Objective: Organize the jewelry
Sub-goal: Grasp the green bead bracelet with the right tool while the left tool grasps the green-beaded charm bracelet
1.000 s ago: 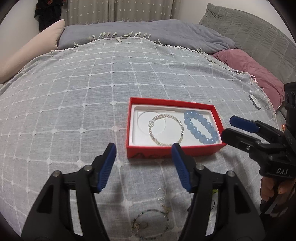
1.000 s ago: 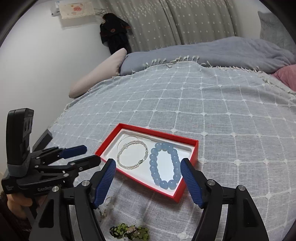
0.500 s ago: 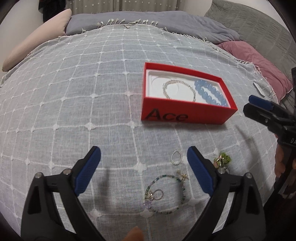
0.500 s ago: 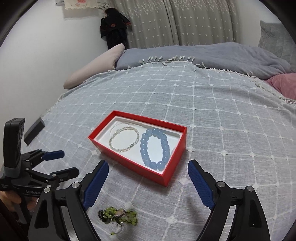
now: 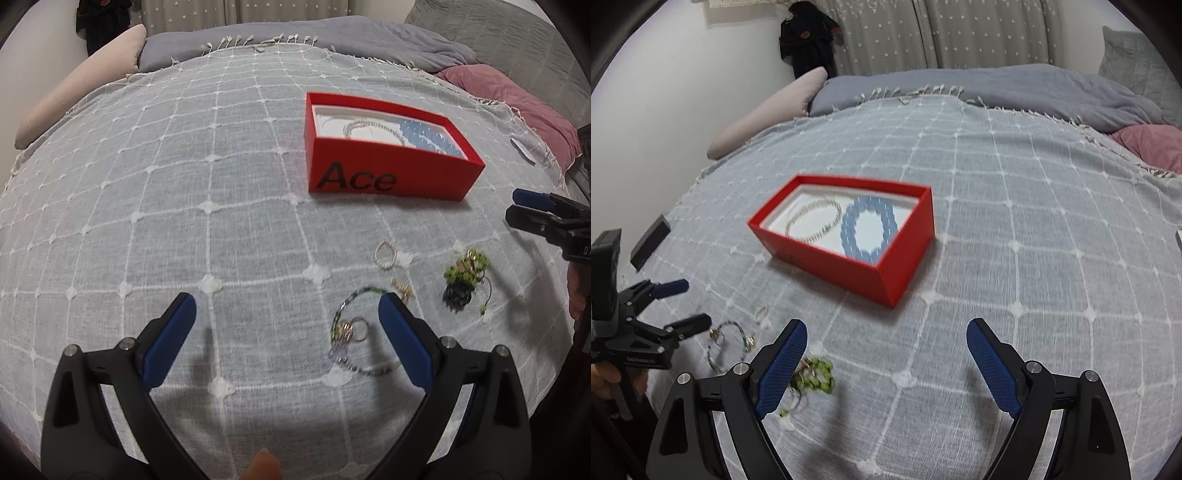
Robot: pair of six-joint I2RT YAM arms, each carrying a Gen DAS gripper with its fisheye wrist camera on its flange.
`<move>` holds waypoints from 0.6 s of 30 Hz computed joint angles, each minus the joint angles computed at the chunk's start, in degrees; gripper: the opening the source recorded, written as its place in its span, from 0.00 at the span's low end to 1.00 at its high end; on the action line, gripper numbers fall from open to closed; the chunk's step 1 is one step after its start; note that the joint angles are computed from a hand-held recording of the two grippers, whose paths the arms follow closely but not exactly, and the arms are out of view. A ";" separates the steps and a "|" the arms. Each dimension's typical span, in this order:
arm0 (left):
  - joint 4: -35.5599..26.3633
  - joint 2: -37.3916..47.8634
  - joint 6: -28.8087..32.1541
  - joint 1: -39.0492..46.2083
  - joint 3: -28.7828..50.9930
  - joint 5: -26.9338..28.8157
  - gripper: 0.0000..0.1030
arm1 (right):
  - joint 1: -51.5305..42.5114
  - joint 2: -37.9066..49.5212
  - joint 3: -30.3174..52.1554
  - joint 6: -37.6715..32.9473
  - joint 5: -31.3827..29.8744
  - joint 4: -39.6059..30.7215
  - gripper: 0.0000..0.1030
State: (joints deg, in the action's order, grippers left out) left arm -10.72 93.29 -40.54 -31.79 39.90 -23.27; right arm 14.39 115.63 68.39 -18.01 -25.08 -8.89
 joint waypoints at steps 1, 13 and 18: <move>0.09 0.07 0.00 -0.04 -0.36 0.33 0.96 | 0.26 0.39 -0.50 -0.94 0.54 0.12 0.87; 1.66 1.47 -0.66 -0.77 -2.67 3.32 0.96 | 5.23 1.58 -8.90 -9.47 9.21 8.89 0.91; 1.28 3.13 0.37 -2.09 -0.90 4.02 0.94 | 4.90 3.22 -9.02 -8.72 8.89 11.28 1.00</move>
State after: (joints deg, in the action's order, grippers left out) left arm -9.44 96.41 -40.17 -33.88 39.00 -19.26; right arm 19.29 118.85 59.37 -26.73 -16.19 2.39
